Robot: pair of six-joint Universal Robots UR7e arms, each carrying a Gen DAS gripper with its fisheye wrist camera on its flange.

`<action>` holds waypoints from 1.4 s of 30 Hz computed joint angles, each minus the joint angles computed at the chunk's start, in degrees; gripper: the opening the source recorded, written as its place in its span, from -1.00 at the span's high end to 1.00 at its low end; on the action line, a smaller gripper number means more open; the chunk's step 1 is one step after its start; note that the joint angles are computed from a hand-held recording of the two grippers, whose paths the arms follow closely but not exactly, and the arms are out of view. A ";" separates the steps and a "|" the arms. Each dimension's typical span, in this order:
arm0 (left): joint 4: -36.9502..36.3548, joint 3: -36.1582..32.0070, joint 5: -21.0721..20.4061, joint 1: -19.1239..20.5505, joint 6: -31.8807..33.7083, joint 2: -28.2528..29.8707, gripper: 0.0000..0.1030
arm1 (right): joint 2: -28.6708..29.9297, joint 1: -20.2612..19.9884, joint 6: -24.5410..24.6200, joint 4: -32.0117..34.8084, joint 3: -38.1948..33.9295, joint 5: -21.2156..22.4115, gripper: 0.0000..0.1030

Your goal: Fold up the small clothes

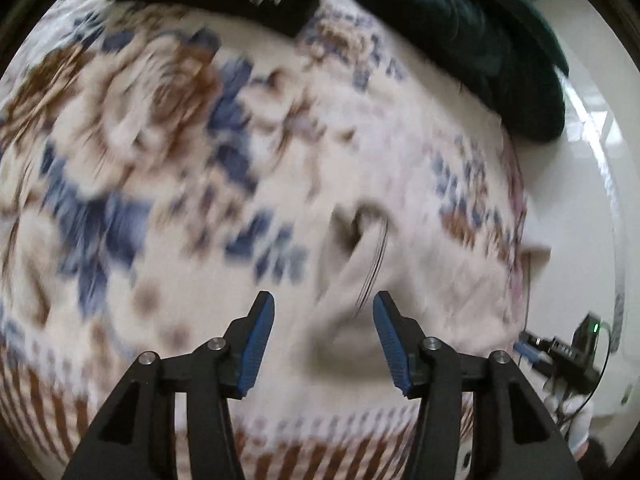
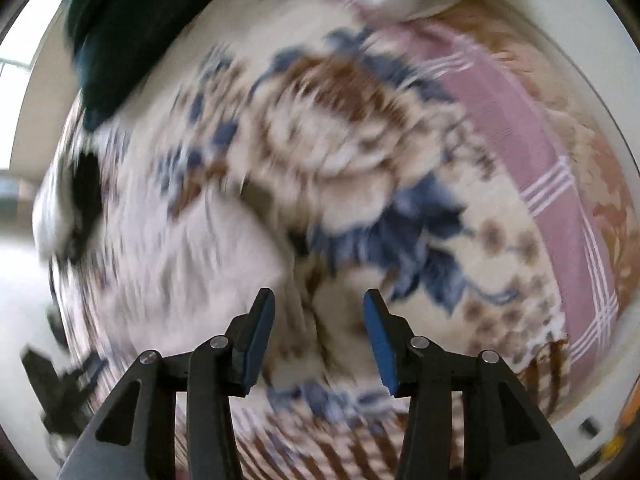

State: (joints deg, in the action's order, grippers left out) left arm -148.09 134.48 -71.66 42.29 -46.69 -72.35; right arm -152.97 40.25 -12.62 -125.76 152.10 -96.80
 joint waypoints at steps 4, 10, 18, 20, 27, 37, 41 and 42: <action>-3.46 -4.48 -1.92 3.13 3.93 6.44 0.05 | 0.20 -2.81 3.61 -0.23 -1.07 7.98 0.06; -1.64 -9.81 -2.31 4.49 8.78 13.37 0.05 | 25.00 15.08 12.80 -18.72 -2.42 -0.91 0.06; -0.88 -11.65 0.89 5.30 11.91 17.89 0.32 | 37.49 19.46 15.35 -28.91 -3.41 -13.04 0.96; -0.76 -12.44 0.66 6.06 11.85 18.79 0.27 | 36.82 16.61 15.16 -24.37 -4.15 -10.20 0.96; -8.00 -9.73 -6.95 8.52 12.42 14.34 -0.45 | 29.85 9.84 8.11 -16.81 -5.25 1.72 -0.29; -20.66 -7.54 -16.52 14.24 10.10 20.70 -0.46 | 37.91 -3.67 -3.58 -15.09 -5.74 19.42 -0.30; -26.12 -6.65 -15.97 13.58 9.84 21.95 -0.22 | 41.88 -2.52 -3.28 -16.45 -5.95 21.27 0.11; -27.15 -6.40 -15.61 13.34 10.14 22.06 0.14 | 42.68 -1.82 -2.66 -17.41 -5.87 20.95 0.23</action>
